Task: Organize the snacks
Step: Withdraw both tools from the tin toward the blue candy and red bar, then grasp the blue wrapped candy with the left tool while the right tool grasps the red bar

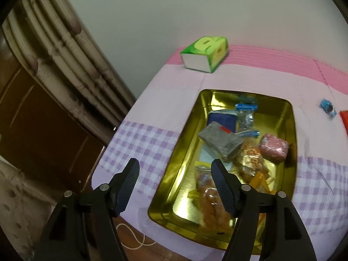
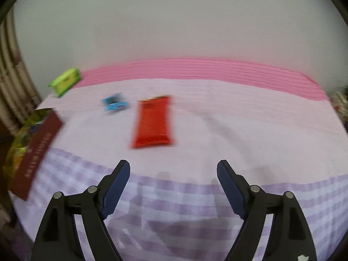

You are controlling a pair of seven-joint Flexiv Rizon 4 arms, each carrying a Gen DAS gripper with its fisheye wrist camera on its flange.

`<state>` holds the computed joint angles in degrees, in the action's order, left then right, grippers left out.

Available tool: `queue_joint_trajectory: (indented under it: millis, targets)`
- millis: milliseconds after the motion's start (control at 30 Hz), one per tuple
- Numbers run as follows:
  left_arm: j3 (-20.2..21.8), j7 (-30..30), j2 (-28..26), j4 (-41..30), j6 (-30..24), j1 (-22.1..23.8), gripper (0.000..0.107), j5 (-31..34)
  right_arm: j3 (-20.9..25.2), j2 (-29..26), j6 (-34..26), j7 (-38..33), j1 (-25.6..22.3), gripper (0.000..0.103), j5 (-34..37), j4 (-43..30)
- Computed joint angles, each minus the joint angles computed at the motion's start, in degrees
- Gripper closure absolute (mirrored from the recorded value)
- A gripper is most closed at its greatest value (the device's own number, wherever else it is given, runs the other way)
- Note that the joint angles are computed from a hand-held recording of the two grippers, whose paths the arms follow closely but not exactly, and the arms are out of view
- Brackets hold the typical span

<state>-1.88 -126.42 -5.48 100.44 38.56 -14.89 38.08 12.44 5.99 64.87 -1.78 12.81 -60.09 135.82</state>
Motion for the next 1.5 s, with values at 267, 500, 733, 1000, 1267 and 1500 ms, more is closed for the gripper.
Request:
queue_joint_trajectory:
  millis: [267,500,733,1000,1267,1500]
  targets:
    - [-2.14,3.64,-2.85,-5.1,-2.2,-3.55,0.034,2.27,-1.72,2.92,0.53,-0.13,-4.52,0.012,-0.54,4.34]
    - [-4.56,21.33,-9.08,-9.71,2.88,-4.04,0.032,-13.79,-3.35,2.46,7.36,3.73,-8.84,0.01,-4.34,6.67]
    - [-9.05,35.04,-21.24,-21.18,-1.37,-3.03,0.032,-38.42,-3.59,2.43,11.13,7.21,-11.1,0.008,-9.72,6.92]
    - [-5.03,26.79,-37.94,-43.43,-11.94,-7.69,0.034,-46.58,-5.45,2.42,18.01,13.17,-14.25,0.005,-18.95,7.21]
    - [-1.61,20.58,-47.5,-58.37,-20.91,-9.73,0.036,-44.87,-8.6,2.12,23.46,22.22,-16.23,0.005,-31.04,6.15]
    - [-1.05,18.79,-50.75,-62.25,-21.04,-11.09,0.061,-43.42,-10.97,2.07,25.64,27.01,-15.92,0.005,-36.85,5.36]
